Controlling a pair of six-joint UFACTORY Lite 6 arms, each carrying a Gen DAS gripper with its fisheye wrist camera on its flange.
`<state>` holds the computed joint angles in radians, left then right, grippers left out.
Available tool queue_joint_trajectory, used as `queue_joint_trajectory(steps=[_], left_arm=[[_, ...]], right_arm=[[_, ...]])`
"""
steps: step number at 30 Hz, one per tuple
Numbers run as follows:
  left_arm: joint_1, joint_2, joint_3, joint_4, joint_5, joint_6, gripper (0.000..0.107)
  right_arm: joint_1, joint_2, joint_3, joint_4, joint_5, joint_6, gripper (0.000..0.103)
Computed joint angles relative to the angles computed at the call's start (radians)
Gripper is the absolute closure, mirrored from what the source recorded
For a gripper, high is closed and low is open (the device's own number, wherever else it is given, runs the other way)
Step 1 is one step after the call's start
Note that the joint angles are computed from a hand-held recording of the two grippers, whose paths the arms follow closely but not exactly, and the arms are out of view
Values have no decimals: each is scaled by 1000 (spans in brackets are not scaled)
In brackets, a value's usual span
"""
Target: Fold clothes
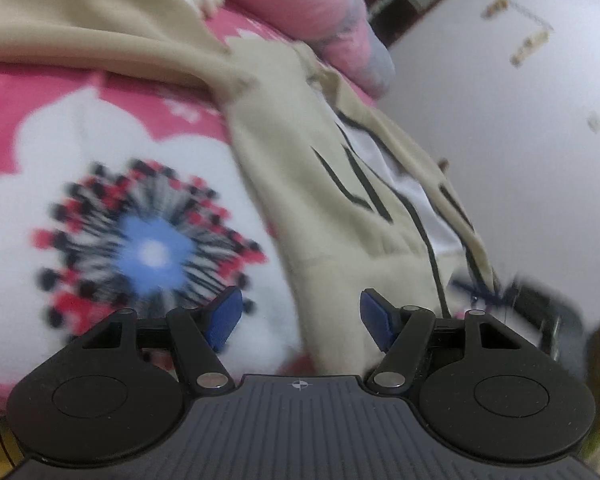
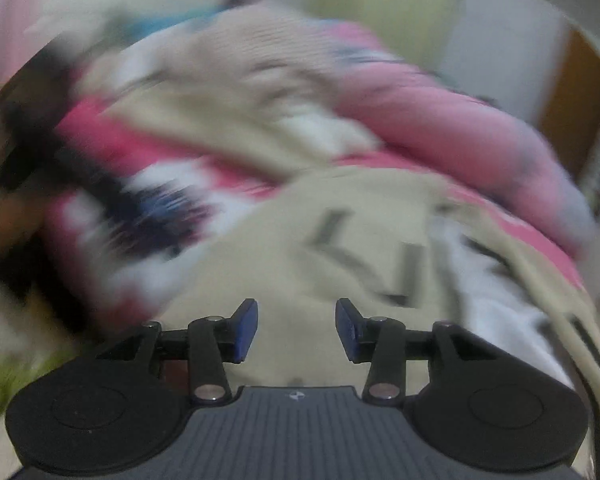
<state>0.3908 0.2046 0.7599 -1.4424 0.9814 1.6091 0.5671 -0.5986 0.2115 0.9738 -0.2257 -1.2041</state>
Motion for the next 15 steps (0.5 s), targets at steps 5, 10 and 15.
queue_joint_trajectory(steps=[5, 10, 15], left_arm=[[82, 35, 27, -1, 26, -21, 44], [91, 23, 3, -20, 35, 7, 44], [63, 70, 76, -43, 28, 28, 44]], right_arm=[[329, 342, 98, 72, -256, -58, 54], [432, 575, 198, 132, -371, -99, 55], [467, 638, 224, 212, -450, -144, 68]])
